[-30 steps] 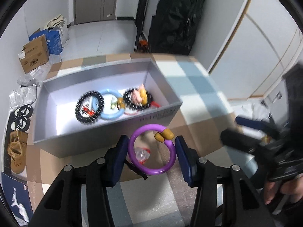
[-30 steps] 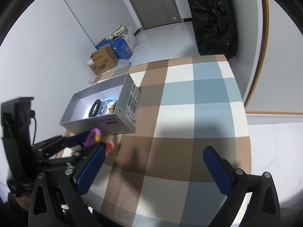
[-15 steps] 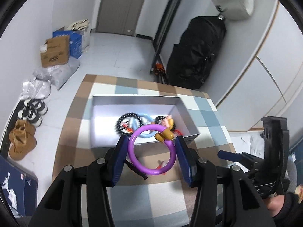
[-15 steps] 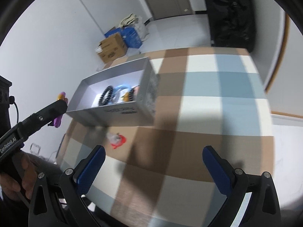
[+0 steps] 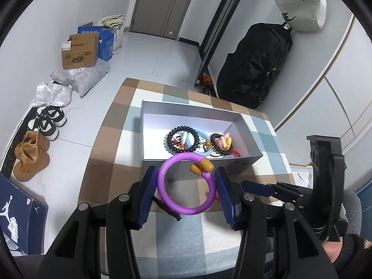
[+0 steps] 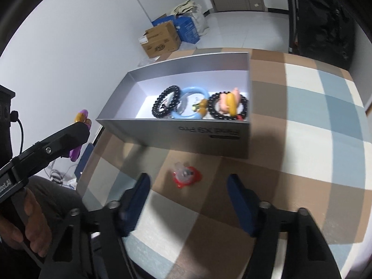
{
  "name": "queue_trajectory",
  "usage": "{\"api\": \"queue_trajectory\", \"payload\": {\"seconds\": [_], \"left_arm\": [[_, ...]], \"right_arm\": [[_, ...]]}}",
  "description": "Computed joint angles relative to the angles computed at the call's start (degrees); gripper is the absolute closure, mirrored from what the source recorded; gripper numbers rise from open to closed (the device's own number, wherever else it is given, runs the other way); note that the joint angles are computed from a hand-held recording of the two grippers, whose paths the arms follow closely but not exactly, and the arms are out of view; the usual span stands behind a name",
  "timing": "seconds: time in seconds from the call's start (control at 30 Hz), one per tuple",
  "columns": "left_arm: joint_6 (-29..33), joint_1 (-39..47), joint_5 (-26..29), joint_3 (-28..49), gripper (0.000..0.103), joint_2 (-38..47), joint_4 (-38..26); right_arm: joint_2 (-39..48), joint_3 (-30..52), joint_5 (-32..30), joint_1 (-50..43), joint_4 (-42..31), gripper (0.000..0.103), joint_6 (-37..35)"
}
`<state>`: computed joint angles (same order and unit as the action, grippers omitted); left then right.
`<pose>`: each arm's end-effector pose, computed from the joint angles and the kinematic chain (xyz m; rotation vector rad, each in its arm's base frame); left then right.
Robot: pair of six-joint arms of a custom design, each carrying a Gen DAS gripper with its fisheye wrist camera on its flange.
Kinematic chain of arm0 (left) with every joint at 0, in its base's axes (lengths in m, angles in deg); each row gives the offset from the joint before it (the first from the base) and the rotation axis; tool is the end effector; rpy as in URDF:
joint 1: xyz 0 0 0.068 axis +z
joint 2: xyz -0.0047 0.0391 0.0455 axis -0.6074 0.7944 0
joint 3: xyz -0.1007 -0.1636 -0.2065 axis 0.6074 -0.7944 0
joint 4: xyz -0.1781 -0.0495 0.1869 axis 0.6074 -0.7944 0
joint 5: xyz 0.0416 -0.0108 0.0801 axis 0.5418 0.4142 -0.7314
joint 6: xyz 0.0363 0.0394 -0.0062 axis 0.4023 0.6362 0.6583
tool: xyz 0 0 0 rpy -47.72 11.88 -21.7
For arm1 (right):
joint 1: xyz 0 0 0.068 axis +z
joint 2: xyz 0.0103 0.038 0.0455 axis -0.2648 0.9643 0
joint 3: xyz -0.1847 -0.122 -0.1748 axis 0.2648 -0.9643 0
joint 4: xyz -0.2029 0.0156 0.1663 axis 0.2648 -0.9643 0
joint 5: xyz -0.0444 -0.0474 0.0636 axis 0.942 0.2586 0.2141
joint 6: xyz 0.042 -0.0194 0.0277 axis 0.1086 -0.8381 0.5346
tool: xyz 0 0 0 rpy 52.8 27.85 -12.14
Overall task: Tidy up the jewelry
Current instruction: 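Lift the purple ring with the left gripper while the right gripper grasps the red-white trinket, then carry the purple ring and red-white trinket over the grey box and open both grippers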
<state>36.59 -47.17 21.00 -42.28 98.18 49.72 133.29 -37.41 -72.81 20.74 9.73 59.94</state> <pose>0.1630 -0.0317 0.2045 -0.2508 2.4230 -0.3917 0.2441 0.1901 0.1610 -0.6691 2.5957 0.6488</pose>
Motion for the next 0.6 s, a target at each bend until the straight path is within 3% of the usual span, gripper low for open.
{"api": "queue_trajectory", "payload": {"seconds": [0.03, 0.1, 0.2, 0.6], "left_arm": [[0.31, 0.77, 0.65, -0.12, 0.058, -0.12, -0.07], [0.58, 1.47, 0.68, -0.31, 0.058, -0.52, -0.43], [1.24, 3.01, 1.55, -0.72, 0.058, -0.85, -0.87], [1.21, 4.75, 2.95, -0.91, 0.058, -1.79, -1.42]], "right_arm": [[0.64, 0.55, 1.05, 0.63, -0.19, 0.052, 0.22], [1.98, 1.63, 2.13, 1.59, -0.43, 0.070, 0.54], [3.05, 2.68, 4.13, 2.73, -0.41, 0.081, 1.20], [2.46, 2.35, 6.09, 3.94, -0.01, 0.093, 0.67]]}}
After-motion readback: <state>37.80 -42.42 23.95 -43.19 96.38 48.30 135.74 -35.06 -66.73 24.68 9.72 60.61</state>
